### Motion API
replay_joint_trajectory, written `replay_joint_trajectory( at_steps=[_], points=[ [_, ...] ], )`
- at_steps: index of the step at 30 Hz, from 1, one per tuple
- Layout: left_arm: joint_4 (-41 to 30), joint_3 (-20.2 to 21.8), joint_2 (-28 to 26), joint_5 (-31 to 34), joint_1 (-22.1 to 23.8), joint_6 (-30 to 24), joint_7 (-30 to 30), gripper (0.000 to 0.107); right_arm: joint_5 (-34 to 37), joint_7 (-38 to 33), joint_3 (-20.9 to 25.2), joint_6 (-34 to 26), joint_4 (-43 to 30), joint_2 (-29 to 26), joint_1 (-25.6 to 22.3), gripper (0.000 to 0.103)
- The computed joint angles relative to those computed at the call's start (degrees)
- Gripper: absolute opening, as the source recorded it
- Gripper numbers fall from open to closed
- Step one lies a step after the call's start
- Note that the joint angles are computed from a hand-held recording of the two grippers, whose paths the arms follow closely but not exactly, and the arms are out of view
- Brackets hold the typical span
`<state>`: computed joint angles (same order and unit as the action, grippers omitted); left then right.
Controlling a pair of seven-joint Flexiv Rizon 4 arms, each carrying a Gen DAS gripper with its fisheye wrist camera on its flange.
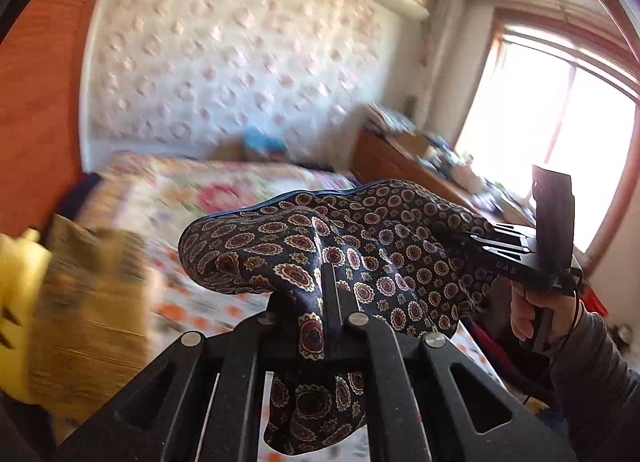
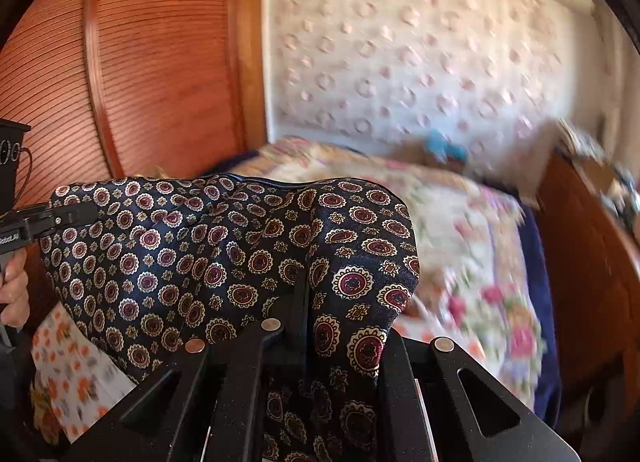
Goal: Fold small clothes
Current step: 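Carry the shirt bundle with both grippers beside the yellow plush toy, lay it down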
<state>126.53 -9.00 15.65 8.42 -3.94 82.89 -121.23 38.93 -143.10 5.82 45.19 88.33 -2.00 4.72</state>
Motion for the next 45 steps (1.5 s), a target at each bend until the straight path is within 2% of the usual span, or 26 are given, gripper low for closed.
replay_joint_trajectory(
  at_steps=[3,7,10,13,17,24,28,30,31,33,34,36,38,42,44,45],
  points=[
    [2.8,0.0,9.1,4.8,6.1,-4.0,-3.1,0.007,-0.6,-0.1,2.5,1.0,-3.3,-1.3,3.7,0.008],
    [7.3,1.3,17.9,7.0,12.0,-7.4,-3.9,0.007,-3.8,1.4,5.9,2.1,-7.8,-4.8,8.9,0.008],
    [11.0,1.3,21.7,7.8,16.4,-9.1,-5.0,0.007,-8.0,1.8,8.4,4.0,-10.7,-9.0,13.1,0.008],
    [14.3,-1.0,22.6,8.9,21.0,-9.6,-8.5,0.007,-13.6,2.1,10.0,5.8,-12.8,-14.3,16.8,0.008],
    [18.5,-6.0,18.7,11.5,26.9,-6.5,-17.0,0.007,-21.7,5.2,10.7,7.0,-15.5,-21.5,20.9,0.008],
    [20.7,-17.2,19.7,18.5,31.5,-7.4,-33.3,0.007,-28.7,5.1,12.0,6.8,-19.1,-28.1,24.6,0.008],
    [19.6,-18.6,18.5,21.3,32.0,-8.7,-38.0,0.007,-30.8,5.4,13.5,4.4,-27.3,-33.8,25.3,0.008],
    [18.4,-18.2,17.5,22.1,31.2,-10.5,-38.8,0.008,-30.6,5.1,13.7,2.6,-30.3,-35.9,24.7,0.01],
    [18.2,-16.7,17.3,22.6,30.3,-11.0,-38.3,0.009,-31.0,6.0,13.5,2.6,-31.0,-36.4,25.1,0.011],
    [17.4,-15.0,16.9,23.4,28.8,-12.3,-38.4,0.01,-30.7,7.7,12.3,2.5,-34.1,-39.1,25.5,0.021],
    [16.9,-14.5,16.9,23.6,27.9,-13.6,-38.3,0.014,-30.9,9.8,11.6,3.5,-34.0,-39.6,26.2,0.024],
    [16.1,-14.0,16.4,25.2,26.6,-14.9,-38.3,0.016,-30.0,12.6,11.6,5.2,-32.5,-38.8,25.5,0.041],
    [15.6,-13.0,16.1,26.5,25.3,-16.0,-38.3,0.022,-28.7,14.3,12.1,8.3,-30.3,-37.6,24.4,0.052],
    [15.4,-10.2,15.4,28.4,22.9,-15.9,-38.1,0.03,-24.7,13.7,15.5,13.4,-23.8,-33.7,20.5,0.054],
    [15.1,-9.1,14.9,28.9,21.7,-15.9,-37.2,0.042,-23.2,12.5,16.6,16.7,-20.2,-31.9,19.3,0.055],
    [15.0,-8.4,14.6,29.0,21.0,-15.7,-36.5,0.045,-22.0,11.6,17.7,17.7,-18.2,-30.8,18.1,0.055]
  ],
)
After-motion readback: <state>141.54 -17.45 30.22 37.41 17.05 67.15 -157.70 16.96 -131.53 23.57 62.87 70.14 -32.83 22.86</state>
